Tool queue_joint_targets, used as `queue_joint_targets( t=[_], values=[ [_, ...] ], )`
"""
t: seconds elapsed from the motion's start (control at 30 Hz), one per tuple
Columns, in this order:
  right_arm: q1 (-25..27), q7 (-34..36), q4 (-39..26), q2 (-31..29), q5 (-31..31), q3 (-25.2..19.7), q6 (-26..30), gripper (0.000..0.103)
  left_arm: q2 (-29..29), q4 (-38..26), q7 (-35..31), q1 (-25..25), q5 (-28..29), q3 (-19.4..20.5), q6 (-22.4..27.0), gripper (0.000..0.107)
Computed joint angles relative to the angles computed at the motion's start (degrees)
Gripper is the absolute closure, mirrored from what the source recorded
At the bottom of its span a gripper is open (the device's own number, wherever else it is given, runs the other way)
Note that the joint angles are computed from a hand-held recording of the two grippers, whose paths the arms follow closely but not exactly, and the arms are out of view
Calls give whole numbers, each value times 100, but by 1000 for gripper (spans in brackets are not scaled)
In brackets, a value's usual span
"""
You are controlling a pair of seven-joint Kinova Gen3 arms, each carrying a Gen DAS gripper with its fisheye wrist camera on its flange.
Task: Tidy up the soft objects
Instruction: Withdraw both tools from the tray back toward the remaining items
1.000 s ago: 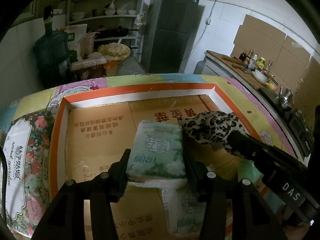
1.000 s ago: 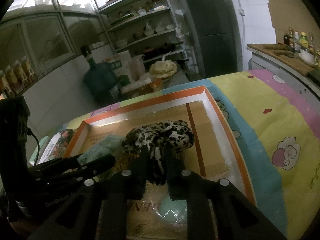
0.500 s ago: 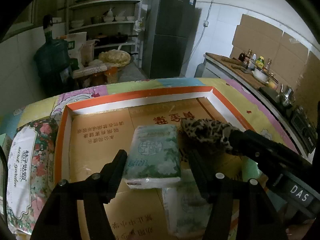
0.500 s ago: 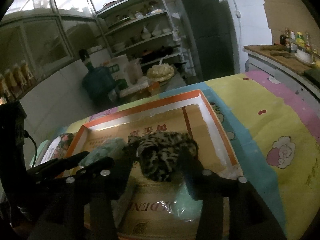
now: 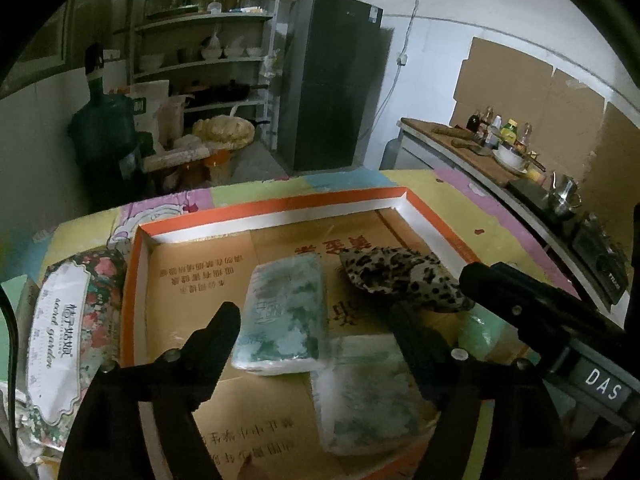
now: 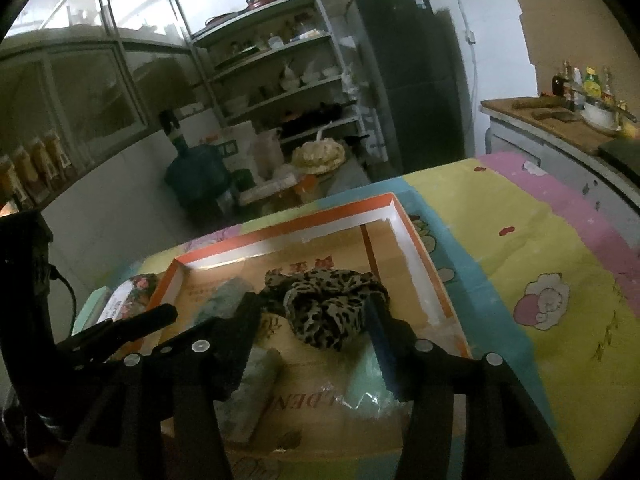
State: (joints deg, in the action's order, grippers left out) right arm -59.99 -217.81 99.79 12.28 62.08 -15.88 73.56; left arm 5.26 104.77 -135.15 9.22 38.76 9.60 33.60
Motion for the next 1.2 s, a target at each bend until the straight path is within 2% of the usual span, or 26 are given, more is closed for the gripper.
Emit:
queue_joint_targets(
  t=[0.43,0.63,1.03,1.13,1.2],
  values=[
    [-443,-15,-385,109,79,-76,738,43,-472,222,-698,-49,533,-271,259,28],
    [-655,-27,-590,192,115,-84,1050,43,-585,246,-681,-70,512,-416,466,28],
    [-1074,110,-1080,444,223,11,1479,42,-1010,600,-1629,-507,1523,-1010,1228,28],
    [-1165,175,-1236,539,236,59,1534,28,-1221,764,-1896,-579,1680,-1124,1186,28],
    [-1241,234,-1355,615,258,96,1568,28,-1361,879,-2115,-610,1814,-1239,1163,28]
  ],
)
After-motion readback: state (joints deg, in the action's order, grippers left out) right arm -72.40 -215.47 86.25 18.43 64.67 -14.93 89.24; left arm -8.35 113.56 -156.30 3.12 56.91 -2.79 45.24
